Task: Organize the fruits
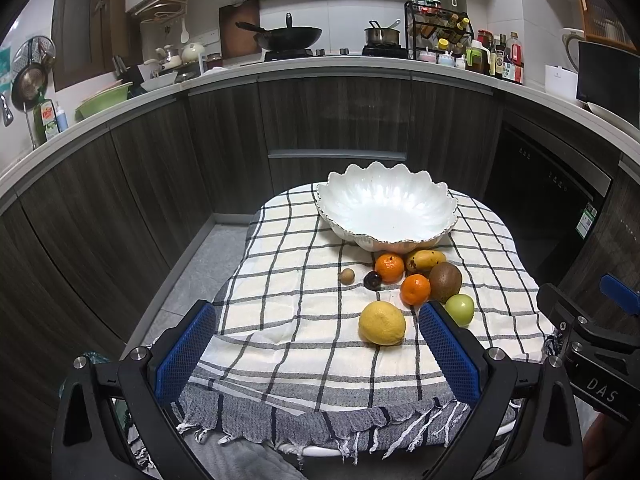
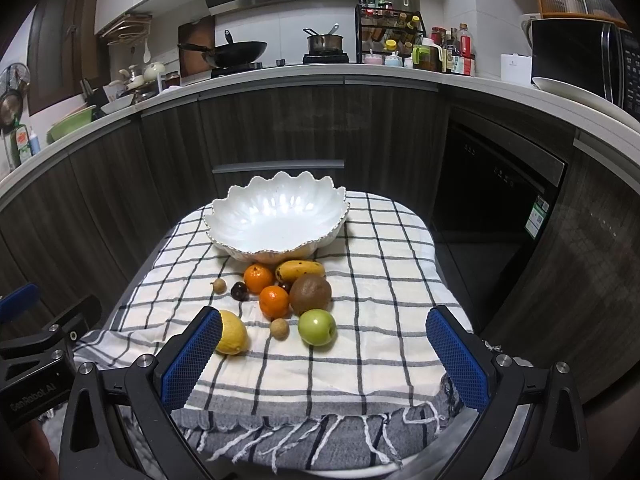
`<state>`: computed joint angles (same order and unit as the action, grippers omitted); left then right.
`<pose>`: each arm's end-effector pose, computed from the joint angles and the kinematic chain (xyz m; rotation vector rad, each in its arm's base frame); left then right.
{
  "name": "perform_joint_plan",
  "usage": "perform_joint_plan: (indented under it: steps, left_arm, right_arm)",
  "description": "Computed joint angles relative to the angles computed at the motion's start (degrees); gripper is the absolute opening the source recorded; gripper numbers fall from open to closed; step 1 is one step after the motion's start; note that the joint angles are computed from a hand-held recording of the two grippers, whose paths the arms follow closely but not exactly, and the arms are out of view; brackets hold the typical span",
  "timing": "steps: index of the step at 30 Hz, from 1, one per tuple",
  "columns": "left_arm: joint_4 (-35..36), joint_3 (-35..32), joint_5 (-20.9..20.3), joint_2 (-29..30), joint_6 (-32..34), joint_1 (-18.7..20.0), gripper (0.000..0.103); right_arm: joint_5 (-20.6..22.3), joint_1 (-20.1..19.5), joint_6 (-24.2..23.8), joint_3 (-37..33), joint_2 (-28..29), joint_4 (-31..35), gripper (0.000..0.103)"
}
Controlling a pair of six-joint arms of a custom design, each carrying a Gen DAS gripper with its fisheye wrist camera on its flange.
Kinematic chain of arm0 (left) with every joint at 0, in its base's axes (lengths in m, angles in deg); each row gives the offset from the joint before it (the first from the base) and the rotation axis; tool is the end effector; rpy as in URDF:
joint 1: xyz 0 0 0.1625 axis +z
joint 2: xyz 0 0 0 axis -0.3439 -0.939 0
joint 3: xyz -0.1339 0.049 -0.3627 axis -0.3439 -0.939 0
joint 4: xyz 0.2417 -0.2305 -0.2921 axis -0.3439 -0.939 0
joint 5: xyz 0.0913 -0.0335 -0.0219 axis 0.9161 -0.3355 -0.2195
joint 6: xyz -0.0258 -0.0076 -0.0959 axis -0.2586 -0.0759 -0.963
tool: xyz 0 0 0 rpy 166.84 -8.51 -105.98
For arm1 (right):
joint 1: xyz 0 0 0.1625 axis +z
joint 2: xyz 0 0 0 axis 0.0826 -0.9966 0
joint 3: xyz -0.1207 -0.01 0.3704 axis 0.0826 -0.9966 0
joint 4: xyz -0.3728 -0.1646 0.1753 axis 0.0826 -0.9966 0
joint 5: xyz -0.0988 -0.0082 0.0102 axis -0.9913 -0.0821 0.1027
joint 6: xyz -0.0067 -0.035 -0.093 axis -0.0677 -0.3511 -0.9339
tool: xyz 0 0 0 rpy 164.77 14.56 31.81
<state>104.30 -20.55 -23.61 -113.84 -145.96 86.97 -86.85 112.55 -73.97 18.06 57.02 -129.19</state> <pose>-0.0952 -0.6996 0.2959 0.8580 2.2410 -0.8772 0.3714 -0.6289 0.0021 -0.0404 -1.9426 1.1988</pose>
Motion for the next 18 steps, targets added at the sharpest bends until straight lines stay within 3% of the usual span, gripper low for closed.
perform_joint_plan:
  steps: [18]
  left_arm:
    - [1.0, -1.7, -0.2, 0.5, -0.3, -0.2, 0.103]
  right_arm:
    - [-0.1, 0.0, -0.1, 0.0, 0.0, -0.1, 0.103]
